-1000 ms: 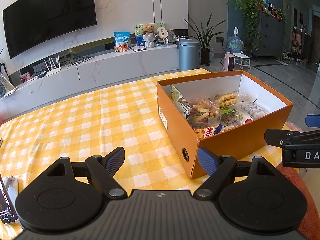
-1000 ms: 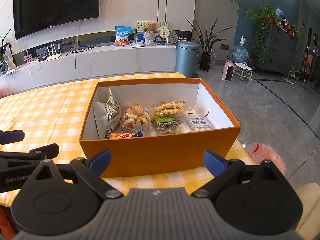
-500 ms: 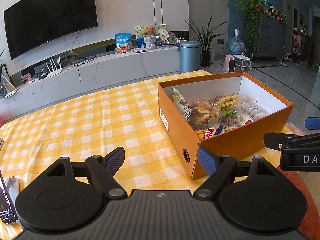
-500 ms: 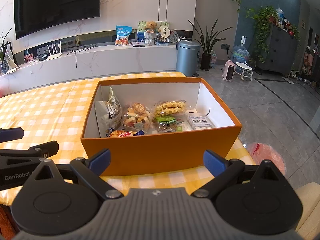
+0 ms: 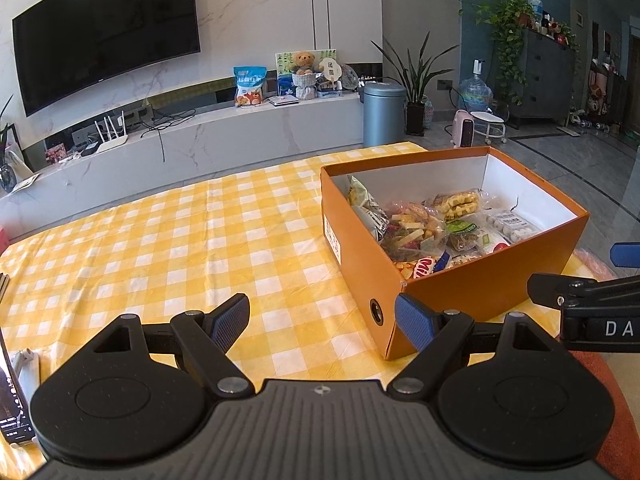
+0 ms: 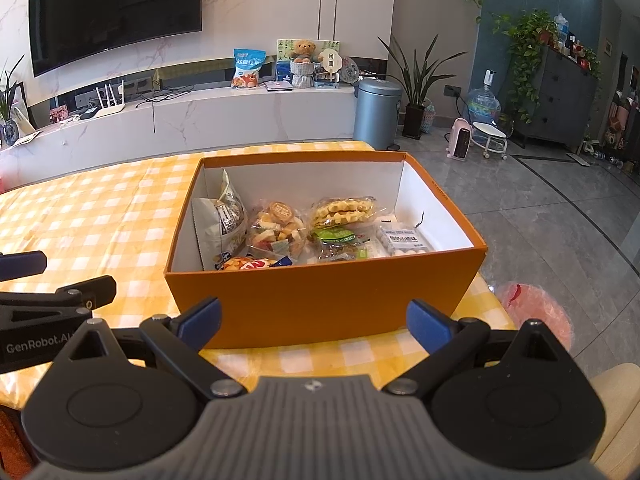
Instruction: Organize snacks
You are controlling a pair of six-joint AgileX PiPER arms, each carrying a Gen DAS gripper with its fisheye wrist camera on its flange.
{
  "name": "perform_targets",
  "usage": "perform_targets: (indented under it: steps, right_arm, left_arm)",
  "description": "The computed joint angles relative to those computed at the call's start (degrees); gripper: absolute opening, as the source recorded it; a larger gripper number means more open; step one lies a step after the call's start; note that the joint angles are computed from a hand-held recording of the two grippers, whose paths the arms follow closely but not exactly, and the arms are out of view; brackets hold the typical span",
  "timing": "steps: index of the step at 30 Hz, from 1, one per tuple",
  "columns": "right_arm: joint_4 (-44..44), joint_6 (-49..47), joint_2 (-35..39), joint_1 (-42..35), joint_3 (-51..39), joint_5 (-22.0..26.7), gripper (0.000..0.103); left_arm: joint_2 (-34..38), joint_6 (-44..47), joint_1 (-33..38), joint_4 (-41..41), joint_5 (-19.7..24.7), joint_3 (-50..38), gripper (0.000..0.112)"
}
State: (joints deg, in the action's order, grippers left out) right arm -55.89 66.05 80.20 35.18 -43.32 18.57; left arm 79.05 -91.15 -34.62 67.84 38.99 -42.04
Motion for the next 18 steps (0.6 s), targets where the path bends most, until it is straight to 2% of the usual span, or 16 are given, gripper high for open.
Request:
perform_targets:
  steps: [10,18]
  right_arm:
    - [1.30,-0.80,0.12,0.48,-0.33,0.41,0.097]
    - [2.03,-1.72,0.46,0.35,-0.63,0.21,0.097]
  left_arm:
    - [-0.68,-1.13,-0.86,0.97,0.95,0.50,0.097]
    - [-1.19,-1.18,-0.44,0.96,-0.04,0.87,0.097]
